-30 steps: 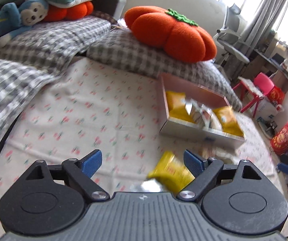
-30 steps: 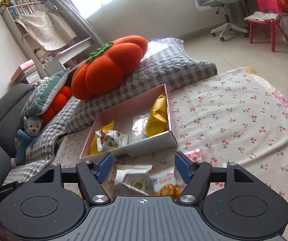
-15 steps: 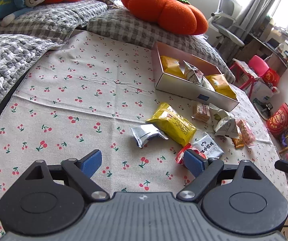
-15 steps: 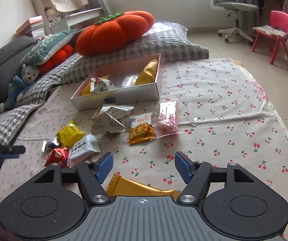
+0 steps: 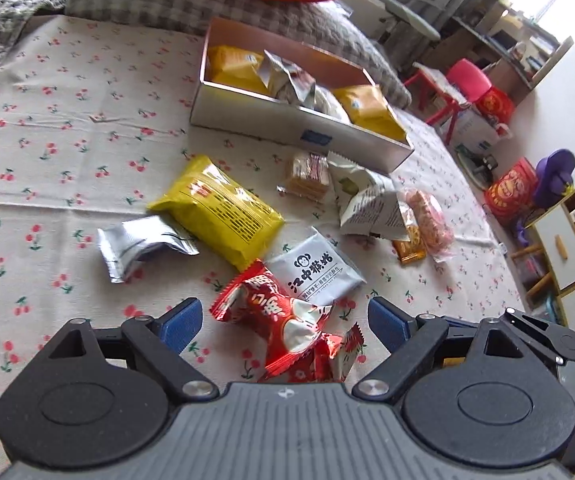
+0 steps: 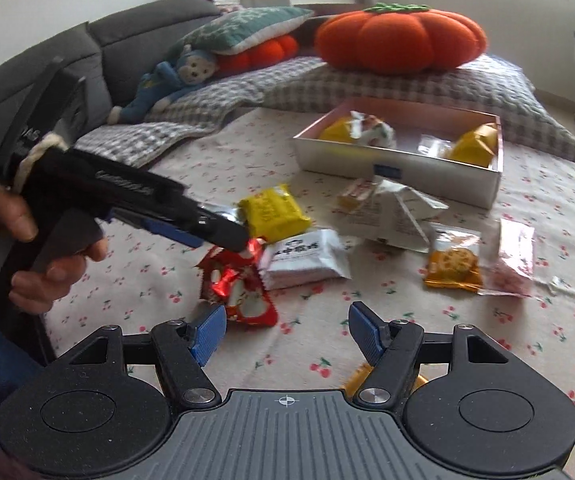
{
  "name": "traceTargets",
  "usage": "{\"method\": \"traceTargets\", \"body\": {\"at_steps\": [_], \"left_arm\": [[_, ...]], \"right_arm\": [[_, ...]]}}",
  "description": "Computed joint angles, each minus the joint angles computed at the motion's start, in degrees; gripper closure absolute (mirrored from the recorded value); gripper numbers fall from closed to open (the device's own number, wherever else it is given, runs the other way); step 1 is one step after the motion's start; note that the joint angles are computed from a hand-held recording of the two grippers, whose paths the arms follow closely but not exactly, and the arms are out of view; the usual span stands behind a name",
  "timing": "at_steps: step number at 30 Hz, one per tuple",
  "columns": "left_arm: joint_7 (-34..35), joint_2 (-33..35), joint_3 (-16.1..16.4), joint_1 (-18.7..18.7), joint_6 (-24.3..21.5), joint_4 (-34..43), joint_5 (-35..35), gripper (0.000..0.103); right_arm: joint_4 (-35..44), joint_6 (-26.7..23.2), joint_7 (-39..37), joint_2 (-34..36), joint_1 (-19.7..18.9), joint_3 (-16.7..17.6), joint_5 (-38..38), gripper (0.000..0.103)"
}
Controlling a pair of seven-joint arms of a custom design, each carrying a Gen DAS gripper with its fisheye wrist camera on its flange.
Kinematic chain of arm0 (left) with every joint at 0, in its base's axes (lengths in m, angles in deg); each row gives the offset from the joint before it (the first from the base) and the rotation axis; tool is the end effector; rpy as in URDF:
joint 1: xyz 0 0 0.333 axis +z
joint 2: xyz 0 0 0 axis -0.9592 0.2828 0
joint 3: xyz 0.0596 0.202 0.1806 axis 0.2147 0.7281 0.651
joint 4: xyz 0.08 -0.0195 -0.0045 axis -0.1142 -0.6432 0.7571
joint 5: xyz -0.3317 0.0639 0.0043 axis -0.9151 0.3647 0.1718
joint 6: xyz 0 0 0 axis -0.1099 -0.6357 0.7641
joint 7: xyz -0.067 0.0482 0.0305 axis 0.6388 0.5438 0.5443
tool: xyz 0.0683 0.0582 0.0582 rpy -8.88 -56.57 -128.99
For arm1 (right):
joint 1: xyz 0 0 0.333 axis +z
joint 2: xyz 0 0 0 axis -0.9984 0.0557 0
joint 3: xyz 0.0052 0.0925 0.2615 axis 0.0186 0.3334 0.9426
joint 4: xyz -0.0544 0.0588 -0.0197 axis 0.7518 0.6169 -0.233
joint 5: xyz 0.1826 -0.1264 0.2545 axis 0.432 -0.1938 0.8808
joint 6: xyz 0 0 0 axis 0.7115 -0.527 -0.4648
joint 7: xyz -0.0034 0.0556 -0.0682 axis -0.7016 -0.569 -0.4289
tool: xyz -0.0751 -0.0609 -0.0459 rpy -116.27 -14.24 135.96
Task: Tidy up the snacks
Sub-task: 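Grasp a red-and-white wrapped candy with the left tool while the right grasps another, then carry both red candies into the box and open both tools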
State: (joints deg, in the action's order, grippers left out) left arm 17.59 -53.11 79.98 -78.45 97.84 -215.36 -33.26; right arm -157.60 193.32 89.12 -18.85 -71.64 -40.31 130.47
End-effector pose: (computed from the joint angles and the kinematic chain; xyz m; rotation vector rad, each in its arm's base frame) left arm 0.4893 -0.0551 0.4207 -2.2812 1.5801 -0.9768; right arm 0.5010 0.1789 0.4535 -2.1901 0.6807 -0.0703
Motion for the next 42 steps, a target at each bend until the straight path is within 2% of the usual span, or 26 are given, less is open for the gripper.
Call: {"method": "traceTargets", "body": {"at_steps": [2, 4, 5, 6, 9, 12, 14, 21, 24, 26, 27, 30, 33, 39, 42], "left_arm": [[-1.6, 1.4, -0.2, 0.3, -1.3, 1.1, 1.7, 0.023], [-1.6, 1.6, -0.4, 0.6, -1.9, 1.1, 2.1, 0.043], [-1.4, 1.1, -0.4, 0.8, -1.6, 0.4, 2.0, 0.05], [-0.8, 0.6, -0.3, 0.8, -1.5, -0.2, 1.5, 0.065], [3.7, -1.1, 0.7, 0.0, -0.7, -2.1, -4.3, 0.066], [4.0, -3.1, 1.3, 0.0, 0.0, -4.1, -4.1, 0.067], [6.0, -4.1, 2.3, -1.0, 0.6, -5.2, -6.5, 0.069], [10.6, -5.5, 4.7, -3.1, 1.9, -6.7, -11.8, 0.07], [12.6, -6.3, 5.5, -3.7, 2.3, -7.3, -14.4, 0.07], [14.7, -6.8, 6.3, -4.3, 2.6, -7.6, -16.9, 0.07], [16.3, -6.9, 6.9, -4.9, 2.8, -7.6, -18.7, 0.07], [21.6, -7.4, 8.0, -6.4, 3.4, -7.2, -24.8, 0.07], [25.3, -7.8, 7.7, -6.7, 3.9, -6.6, -28.6, 0.07], [30.3, -6.4, 6.8, -6.7, 5.4, -3.6, -32.5, 0.07], [29.9, -4.2, 5.6, -5.1, 4.9, -0.9, -31.4, 0.07]], "right_arm": [[1.0, -0.5, -0.4, 1.2, 0.3, 0.4, -1.0, 0.034], [2.2, -0.9, -0.3, 2.5, 0.4, 0.7, -1.8, 0.034], [2.7, -0.9, -0.1, 3.1, 0.5, 1.0, -2.5, 0.034], [3.1, -0.8, 0.0, 3.6, 0.5, 1.2, -3.1, 0.034], [4.4, -2.4, -1.1, 4.8, 0.4, 1.8, -4.6, 0.034], [5.5, -4.4, -2.3, 5.6, 0.4, 2.5, -5.9, 0.034], [6.5, -5.7, -2.8, 6.3, 0.6, 2.9, -6.5, 0.034], [12.4, -11.4, 4.4, 11.0, 0.8, 4.1, -8.5, 0.035], [11.4, -9.3, 5.4, 10.7, 1.0, 4.7, -8.8, 0.052], [11.0, -10.0, 6.0, 10.3, 0.6, 4.6, -8.5, 0.054], [10.8, -10.1, 6.3, 10.1, 0.5, 4.5, -8.7, 0.065], [9.9, -8.5, 6.8, 9.0, 0.5, 4.5, -7.6, 0.065], [9.9, -8.6, 6.3, 8.3, 0.0, 4.2, -4.9, 0.065], [10.8, -4.9, 8.2, 8.1, -0.3, 3.5, -2.2, 0.065], [12.2, -1.7, 9.7, 9.0, -0.5, 3.4, -0.4, 0.065]]}}
